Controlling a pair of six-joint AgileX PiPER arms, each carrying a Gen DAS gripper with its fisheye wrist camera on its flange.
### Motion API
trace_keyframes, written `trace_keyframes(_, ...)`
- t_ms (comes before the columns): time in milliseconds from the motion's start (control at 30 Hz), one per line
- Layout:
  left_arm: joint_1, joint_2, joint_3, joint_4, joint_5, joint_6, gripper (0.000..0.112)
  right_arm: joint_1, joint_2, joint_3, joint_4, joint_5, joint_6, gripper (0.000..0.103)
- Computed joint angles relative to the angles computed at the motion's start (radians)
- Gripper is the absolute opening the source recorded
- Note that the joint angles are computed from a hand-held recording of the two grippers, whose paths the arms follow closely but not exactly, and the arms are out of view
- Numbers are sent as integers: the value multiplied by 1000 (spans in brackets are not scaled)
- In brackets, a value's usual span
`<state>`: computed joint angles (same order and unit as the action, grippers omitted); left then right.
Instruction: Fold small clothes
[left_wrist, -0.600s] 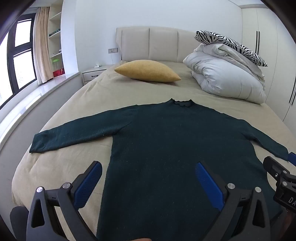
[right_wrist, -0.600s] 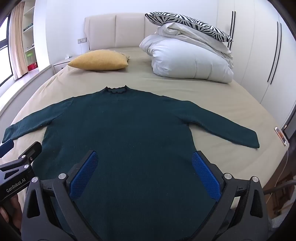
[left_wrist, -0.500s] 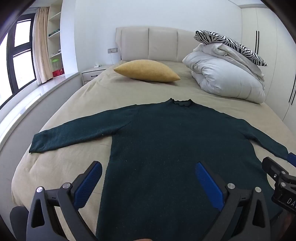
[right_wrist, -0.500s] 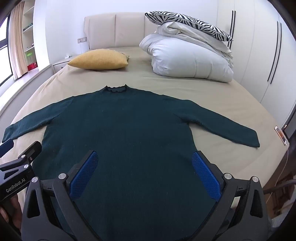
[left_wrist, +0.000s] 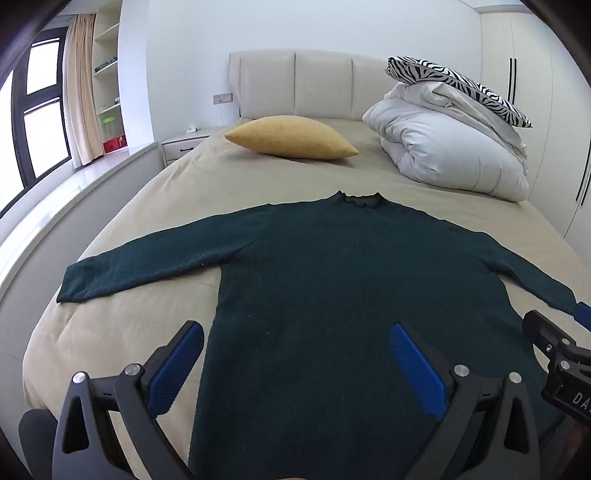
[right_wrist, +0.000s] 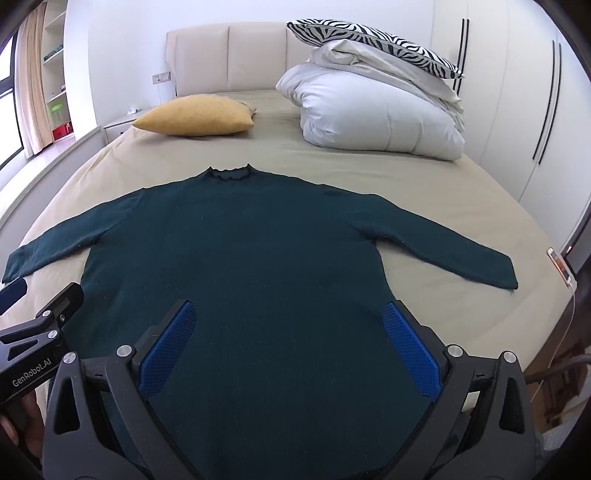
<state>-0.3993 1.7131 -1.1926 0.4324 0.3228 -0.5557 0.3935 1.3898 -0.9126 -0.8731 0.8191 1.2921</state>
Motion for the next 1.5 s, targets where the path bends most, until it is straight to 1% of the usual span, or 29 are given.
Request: trace_keyframes(1500, -1, 2, -3, -15, 8, 17, 103, -18, 10, -11, 39, -1, -36, 103)
